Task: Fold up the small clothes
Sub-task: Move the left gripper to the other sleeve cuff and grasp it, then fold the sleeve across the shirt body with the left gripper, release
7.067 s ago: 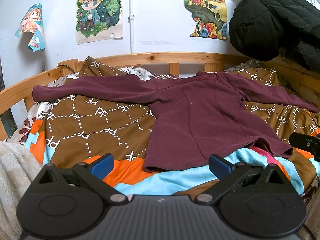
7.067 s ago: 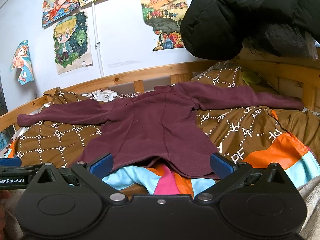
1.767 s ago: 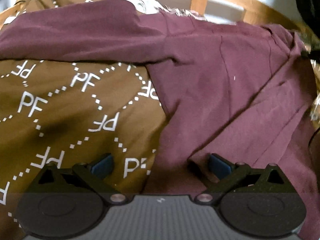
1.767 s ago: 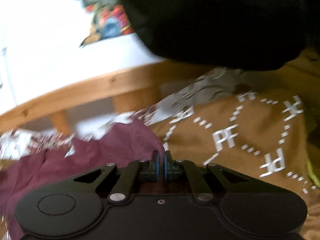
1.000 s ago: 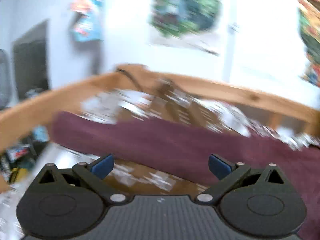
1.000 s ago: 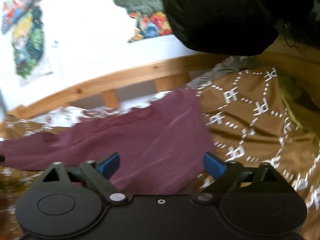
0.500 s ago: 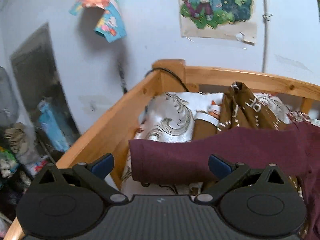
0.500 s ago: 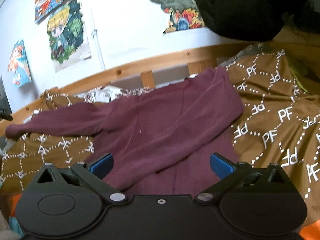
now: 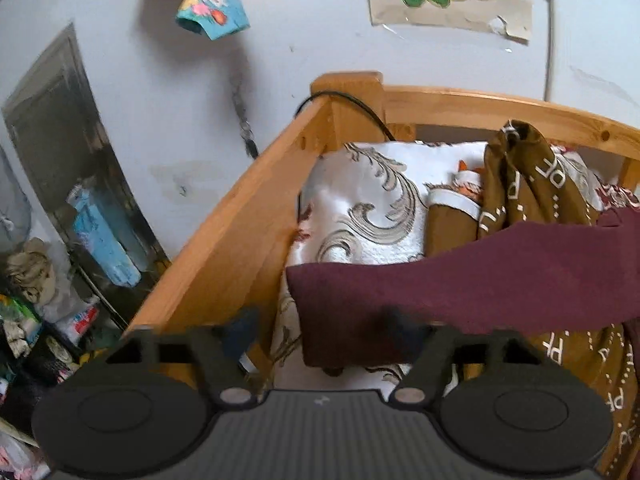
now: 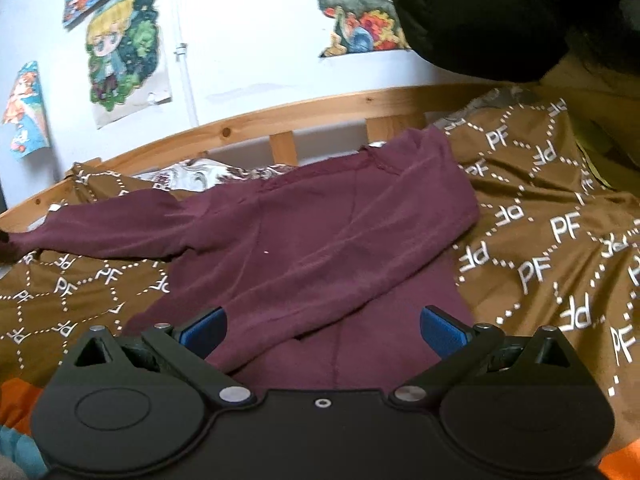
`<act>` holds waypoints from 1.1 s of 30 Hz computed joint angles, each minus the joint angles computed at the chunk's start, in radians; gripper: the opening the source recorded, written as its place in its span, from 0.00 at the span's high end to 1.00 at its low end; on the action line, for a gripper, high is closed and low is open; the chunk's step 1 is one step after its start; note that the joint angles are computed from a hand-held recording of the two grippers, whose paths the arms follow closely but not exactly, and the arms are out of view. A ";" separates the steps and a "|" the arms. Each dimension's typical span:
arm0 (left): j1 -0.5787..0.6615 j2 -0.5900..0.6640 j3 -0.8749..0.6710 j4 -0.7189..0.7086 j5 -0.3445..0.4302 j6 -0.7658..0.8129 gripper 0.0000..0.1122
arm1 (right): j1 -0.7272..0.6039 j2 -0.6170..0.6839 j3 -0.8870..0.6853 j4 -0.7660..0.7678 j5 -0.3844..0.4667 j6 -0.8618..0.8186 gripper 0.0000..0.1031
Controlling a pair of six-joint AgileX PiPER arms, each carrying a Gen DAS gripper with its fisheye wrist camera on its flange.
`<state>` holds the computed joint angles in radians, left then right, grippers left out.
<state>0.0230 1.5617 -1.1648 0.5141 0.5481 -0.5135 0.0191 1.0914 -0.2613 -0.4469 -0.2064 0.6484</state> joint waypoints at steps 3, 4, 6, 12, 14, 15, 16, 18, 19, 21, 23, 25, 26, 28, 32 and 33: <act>0.029 0.012 -0.024 -0.148 0.017 0.144 0.79 | -0.001 -0.004 0.003 0.063 0.011 -0.050 0.01; 0.031 0.008 -0.018 -0.162 0.011 0.162 0.92 | -0.001 -0.006 0.004 0.084 0.012 -0.068 0.01; 0.021 -0.014 0.008 -0.139 -0.012 0.157 0.98 | -0.004 -0.007 0.006 0.087 0.009 -0.071 0.01; -0.050 -0.083 -0.056 -0.093 0.122 0.097 1.00 | 0.013 -0.018 0.009 0.165 0.008 -0.147 0.01; -0.067 -0.094 -0.129 -0.131 0.212 0.127 1.00 | 0.015 -0.023 0.011 0.174 0.004 -0.153 0.01; -0.083 -0.097 -0.170 -0.141 0.260 0.140 1.00 | 0.012 -0.024 0.010 0.155 0.002 -0.134 0.01; -0.100 -0.099 -0.208 -0.152 0.305 0.154 1.00 | 0.004 -0.024 0.011 0.115 -0.004 -0.094 0.01; -0.154 -0.098 -0.286 -0.154 0.389 0.165 1.00 | -0.011 -0.023 0.011 0.042 -0.012 -0.025 0.01; -0.189 -0.105 -0.308 -0.144 0.412 0.165 1.00 | -0.018 -0.023 0.011 0.011 -0.018 0.006 0.01; -0.276 -0.106 -0.357 -0.107 0.451 0.157 1.00 | -0.027 -0.027 0.010 -0.040 -0.023 0.058 0.01; -0.369 -0.105 -0.393 -0.079 0.471 0.152 1.00 | -0.037 -0.032 0.011 -0.096 -0.028 0.114 0.01; -0.475 -0.096 -0.419 -0.044 0.478 0.145 1.00 | -0.060 -0.039 0.011 -0.186 -0.040 0.198 0.01; -0.534 -0.086 -0.432 -0.022 0.481 0.139 1.00 | -0.070 -0.043 0.012 -0.222 -0.045 0.234 0.01; -0.650 -0.051 -0.457 0.016 0.484 0.131 1.00 | -0.098 -0.051 0.011 -0.319 -0.056 0.330 0.01; -0.834 0.037 -0.467 0.062 0.426 0.109 1.00 | -0.179 -0.071 0.006 -0.519 -0.087 0.535 0.01; -0.868 0.062 -0.463 0.059 0.391 0.095 1.00 | -0.208 -0.074 0.003 -0.583 -0.103 0.600 0.01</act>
